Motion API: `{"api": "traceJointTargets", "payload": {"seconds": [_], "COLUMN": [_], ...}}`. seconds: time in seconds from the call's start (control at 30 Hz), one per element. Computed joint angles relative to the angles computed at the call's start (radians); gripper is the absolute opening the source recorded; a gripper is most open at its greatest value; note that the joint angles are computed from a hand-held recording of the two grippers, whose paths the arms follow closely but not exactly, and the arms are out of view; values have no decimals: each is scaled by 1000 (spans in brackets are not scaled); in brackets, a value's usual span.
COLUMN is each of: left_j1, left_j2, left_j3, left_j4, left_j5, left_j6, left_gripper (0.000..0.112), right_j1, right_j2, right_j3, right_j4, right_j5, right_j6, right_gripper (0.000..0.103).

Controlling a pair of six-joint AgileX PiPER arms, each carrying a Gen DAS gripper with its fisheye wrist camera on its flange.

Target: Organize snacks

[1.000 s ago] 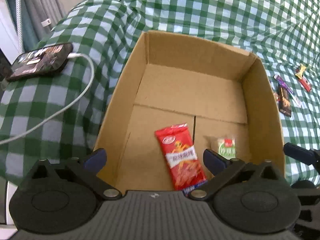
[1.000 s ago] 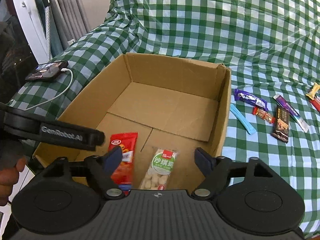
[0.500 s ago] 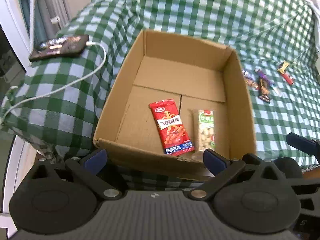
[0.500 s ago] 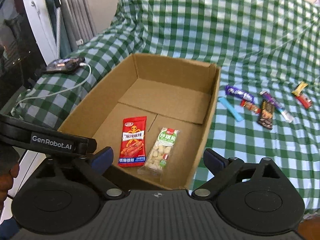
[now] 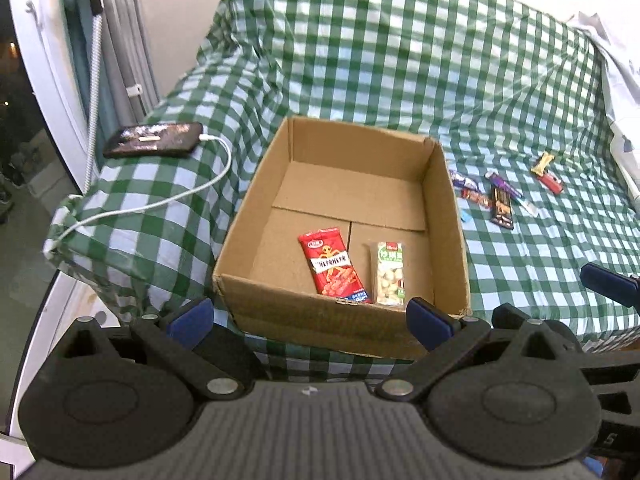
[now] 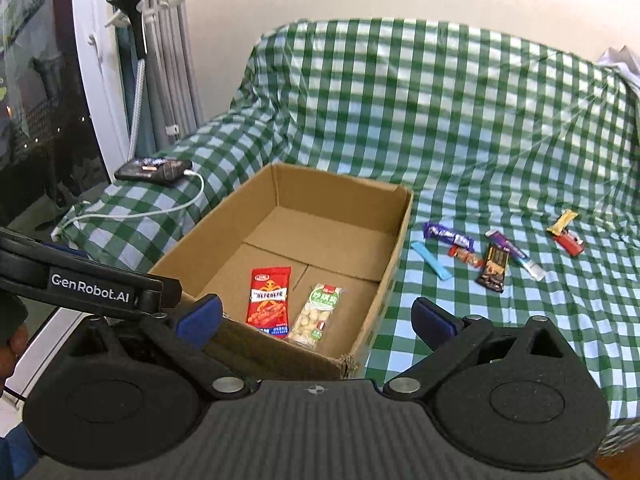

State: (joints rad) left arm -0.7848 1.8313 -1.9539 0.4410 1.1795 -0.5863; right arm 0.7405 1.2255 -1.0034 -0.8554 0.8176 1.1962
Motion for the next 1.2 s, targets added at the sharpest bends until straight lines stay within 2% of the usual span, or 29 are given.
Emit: {"api": "traceJointTargets", "payload": {"seconds": [0.13, 0.27, 0.4, 0.7, 1.2], "left_j1": [-19, -31, -54, -20, -7], "left_j2": [-41, -11, -42, -22, 26], "left_j3": [39, -23, 22, 1, -48], "left_j4": [23, 13, 57, 10, -10], "left_j5": [-24, 15, -31, -11, 25], "left_j6": [-20, 6, -33, 10, 42], "left_gripper": [103, 103, 103, 103, 103], "right_j1": [64, 108, 133, 121, 48], "right_j2": [-25, -38, -64, -50, -36], "right_j3": [12, 15, 34, 23, 34], "right_j4": [-64, -109, -144, -119, -59], "right_j5": [56, 96, 128, 123, 52], "right_j6": [76, 114, 154, 144, 105], "right_gripper": [100, 100, 101, 101, 101]}}
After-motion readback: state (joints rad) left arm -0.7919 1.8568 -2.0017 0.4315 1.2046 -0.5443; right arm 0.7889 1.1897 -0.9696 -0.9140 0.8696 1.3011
